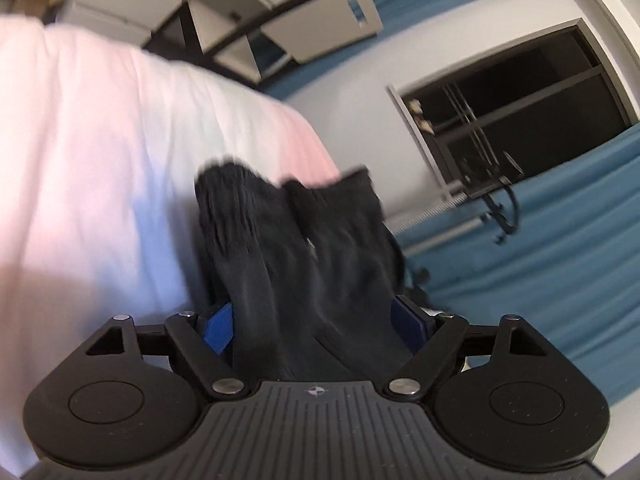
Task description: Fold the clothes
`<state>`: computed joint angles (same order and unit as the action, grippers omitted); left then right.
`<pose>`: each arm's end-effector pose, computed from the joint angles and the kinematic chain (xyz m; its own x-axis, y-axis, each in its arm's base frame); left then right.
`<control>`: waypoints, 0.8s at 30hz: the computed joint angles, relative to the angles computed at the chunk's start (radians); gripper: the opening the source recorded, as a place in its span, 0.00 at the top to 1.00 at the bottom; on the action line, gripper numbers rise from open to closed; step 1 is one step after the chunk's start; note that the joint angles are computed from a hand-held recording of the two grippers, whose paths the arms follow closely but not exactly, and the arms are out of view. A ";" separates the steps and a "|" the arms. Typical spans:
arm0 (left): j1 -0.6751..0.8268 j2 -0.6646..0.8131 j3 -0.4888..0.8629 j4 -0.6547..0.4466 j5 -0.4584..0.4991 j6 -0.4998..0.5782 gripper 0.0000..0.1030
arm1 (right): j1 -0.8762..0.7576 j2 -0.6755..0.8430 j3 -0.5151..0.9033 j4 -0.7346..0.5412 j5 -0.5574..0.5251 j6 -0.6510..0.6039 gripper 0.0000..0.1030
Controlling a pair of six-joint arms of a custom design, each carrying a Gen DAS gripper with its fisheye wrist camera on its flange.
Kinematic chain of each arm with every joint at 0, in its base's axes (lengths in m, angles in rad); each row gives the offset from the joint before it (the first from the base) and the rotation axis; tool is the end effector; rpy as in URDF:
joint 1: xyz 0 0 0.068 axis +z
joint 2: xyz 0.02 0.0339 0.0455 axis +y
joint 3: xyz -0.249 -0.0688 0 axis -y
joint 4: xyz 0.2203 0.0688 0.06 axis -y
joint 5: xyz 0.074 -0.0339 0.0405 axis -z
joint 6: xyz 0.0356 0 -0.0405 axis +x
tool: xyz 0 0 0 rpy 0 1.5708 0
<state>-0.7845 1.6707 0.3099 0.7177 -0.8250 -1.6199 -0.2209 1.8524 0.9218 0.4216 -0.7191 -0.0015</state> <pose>0.1798 -0.1426 0.0994 -0.0425 -0.9152 -0.4007 -0.4270 0.3792 -0.8209 0.3534 -0.0553 0.1627 -0.4749 0.1055 -0.8737 -0.3971 0.8603 0.3197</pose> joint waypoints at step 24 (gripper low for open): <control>-0.210 0.399 0.506 -0.412 -0.084 -0.361 0.24 | -0.474 0.733 0.783 -0.227 0.042 0.258 0.90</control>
